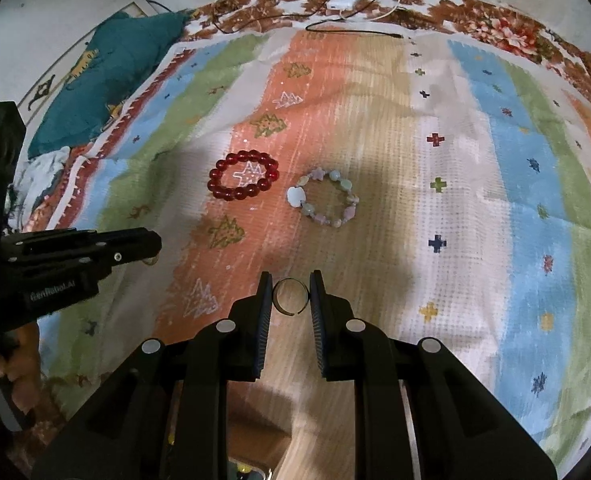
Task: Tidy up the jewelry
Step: 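Carry the charm and ring to the tin and open both tools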
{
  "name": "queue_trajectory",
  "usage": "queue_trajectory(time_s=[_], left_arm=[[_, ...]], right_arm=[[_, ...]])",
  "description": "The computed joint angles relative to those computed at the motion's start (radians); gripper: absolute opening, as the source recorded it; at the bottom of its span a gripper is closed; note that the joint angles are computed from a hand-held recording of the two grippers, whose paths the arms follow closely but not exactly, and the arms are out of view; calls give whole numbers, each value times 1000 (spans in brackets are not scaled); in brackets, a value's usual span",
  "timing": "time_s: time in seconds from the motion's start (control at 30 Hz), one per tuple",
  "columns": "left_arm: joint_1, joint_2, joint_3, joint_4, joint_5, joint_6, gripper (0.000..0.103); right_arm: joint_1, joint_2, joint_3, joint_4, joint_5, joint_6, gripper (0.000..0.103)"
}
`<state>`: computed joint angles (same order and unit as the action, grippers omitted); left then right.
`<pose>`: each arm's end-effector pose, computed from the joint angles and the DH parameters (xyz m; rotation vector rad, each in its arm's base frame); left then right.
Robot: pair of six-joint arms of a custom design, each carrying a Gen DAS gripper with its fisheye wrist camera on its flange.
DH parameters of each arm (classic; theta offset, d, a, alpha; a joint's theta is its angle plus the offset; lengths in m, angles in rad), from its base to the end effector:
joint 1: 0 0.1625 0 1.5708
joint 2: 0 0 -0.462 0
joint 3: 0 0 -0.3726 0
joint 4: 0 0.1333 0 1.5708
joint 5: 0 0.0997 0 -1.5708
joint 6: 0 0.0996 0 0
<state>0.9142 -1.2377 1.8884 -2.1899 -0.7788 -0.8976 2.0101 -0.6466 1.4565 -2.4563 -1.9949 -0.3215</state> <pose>-0.1709 -0.5563 0.3003 -0.2804 2.4510 -0.6954 0.3949 -0.6232 0.0880 0.9891 -2.5333 0.1371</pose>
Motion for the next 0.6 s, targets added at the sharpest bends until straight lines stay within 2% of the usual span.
queue_trajectory(time_s=[0.6], left_arm=[[-125, -77, 106, -19, 23, -51, 13]], right_arm=[[39, -97, 131, -70, 43, -44, 20]])
